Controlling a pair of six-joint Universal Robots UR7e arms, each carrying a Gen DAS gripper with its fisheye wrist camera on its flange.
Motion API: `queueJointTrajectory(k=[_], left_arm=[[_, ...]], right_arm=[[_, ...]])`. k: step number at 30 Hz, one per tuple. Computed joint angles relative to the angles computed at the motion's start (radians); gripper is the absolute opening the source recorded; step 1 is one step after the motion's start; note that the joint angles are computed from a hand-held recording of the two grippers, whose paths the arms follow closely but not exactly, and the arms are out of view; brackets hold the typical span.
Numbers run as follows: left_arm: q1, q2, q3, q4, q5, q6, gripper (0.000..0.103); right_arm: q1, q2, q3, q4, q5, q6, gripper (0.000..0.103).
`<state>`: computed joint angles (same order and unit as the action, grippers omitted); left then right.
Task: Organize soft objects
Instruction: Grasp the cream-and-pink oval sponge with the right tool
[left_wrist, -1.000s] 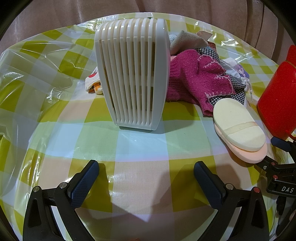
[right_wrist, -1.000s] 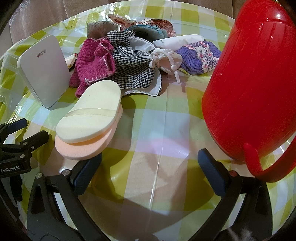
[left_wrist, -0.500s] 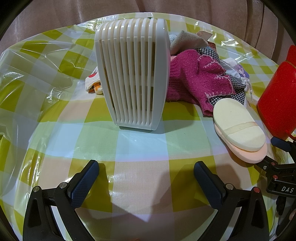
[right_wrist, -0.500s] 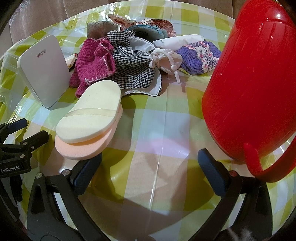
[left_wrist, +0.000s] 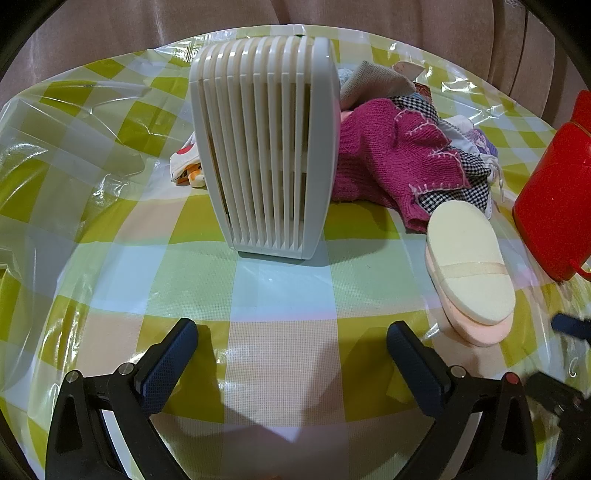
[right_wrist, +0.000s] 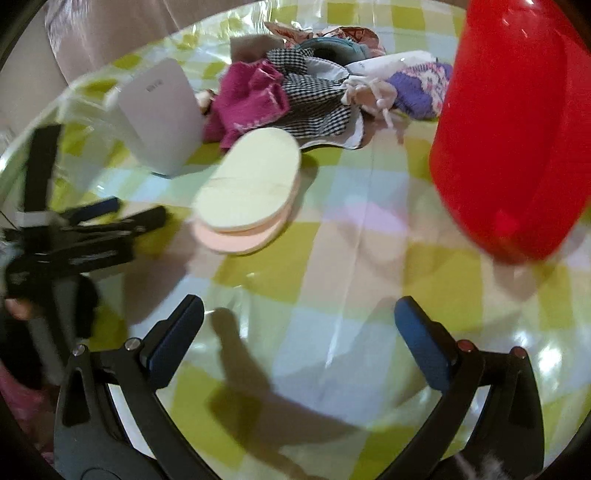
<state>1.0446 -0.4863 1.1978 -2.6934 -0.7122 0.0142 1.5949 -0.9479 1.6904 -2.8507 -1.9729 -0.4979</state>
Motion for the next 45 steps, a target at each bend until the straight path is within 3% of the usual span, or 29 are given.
queueJointTrajectory(k=[4, 7, 9, 14, 20, 23, 27, 28, 29, 32, 35, 39, 42, 45], left_arm=[[-0.002, -0.015, -0.005, 0.082, -0.003, -0.033, 0.103], [0.009, -0.066, 0.033, 0.146, -0.056, 0.009, 0.103], [0.013, -0.106, 0.081, 0.151, -0.045, -0.023, 0.103], [0.038, -0.172, 0.159, 0.087, -0.009, -0.064, 0.103], [0.036, -0.157, 0.166, 0.031, 0.032, -0.078, 0.103], [0.038, -0.163, 0.174, 0.025, 0.029, -0.074, 0.103], [0.035, -0.157, 0.161, 0.038, 0.031, -0.079, 0.103], [0.036, -0.155, 0.157, 0.038, 0.031, -0.078, 0.103], [0.037, -0.155, 0.157, 0.037, 0.03, -0.078, 0.103], [0.036, -0.157, 0.16, 0.037, 0.03, -0.078, 0.103], [0.035, -0.158, 0.163, 0.035, 0.03, -0.078, 0.103], [0.036, -0.159, 0.165, 0.032, 0.03, -0.077, 0.103], [0.034, -0.158, 0.164, 0.045, 0.039, -0.087, 0.103], [0.018, -0.165, 0.161, 0.139, 0.045, -0.196, 0.103]], right_arm=[[-0.002, -0.001, -0.024, 0.06, 0.053, 0.075, 0.103], [-0.007, 0.018, -0.079, 0.117, 0.118, 0.169, 0.103], [0.003, 0.048, -0.121, 0.128, 0.106, 0.197, 0.103], [0.048, 0.131, -0.181, 0.078, -0.013, 0.189, 0.103], [0.131, 0.326, -0.348, 0.025, -0.265, 0.145, 0.103], [0.154, 0.399, -0.427, 0.038, -0.318, 0.108, 0.103], [0.163, 0.447, -0.49, 0.058, -0.309, 0.098, 0.102], [0.163, 0.438, -0.475, 0.043, -0.3, 0.082, 0.098], [0.161, 0.42, -0.441, -0.002, -0.269, 0.043, 0.087], [0.128, 0.319, -0.326, -0.024, -0.181, 0.019, 0.087], [0.092, 0.199, -0.157, -0.129, -0.066, -0.037, 0.087], [0.055, 0.093, -0.02, -0.227, -0.071, -0.106, 0.087], [0.022, 0.042, 0.017, -0.214, -0.085, -0.08, 0.087], [0.0, 0.018, 0.045, -0.24, -0.079, -0.068, 0.088]])
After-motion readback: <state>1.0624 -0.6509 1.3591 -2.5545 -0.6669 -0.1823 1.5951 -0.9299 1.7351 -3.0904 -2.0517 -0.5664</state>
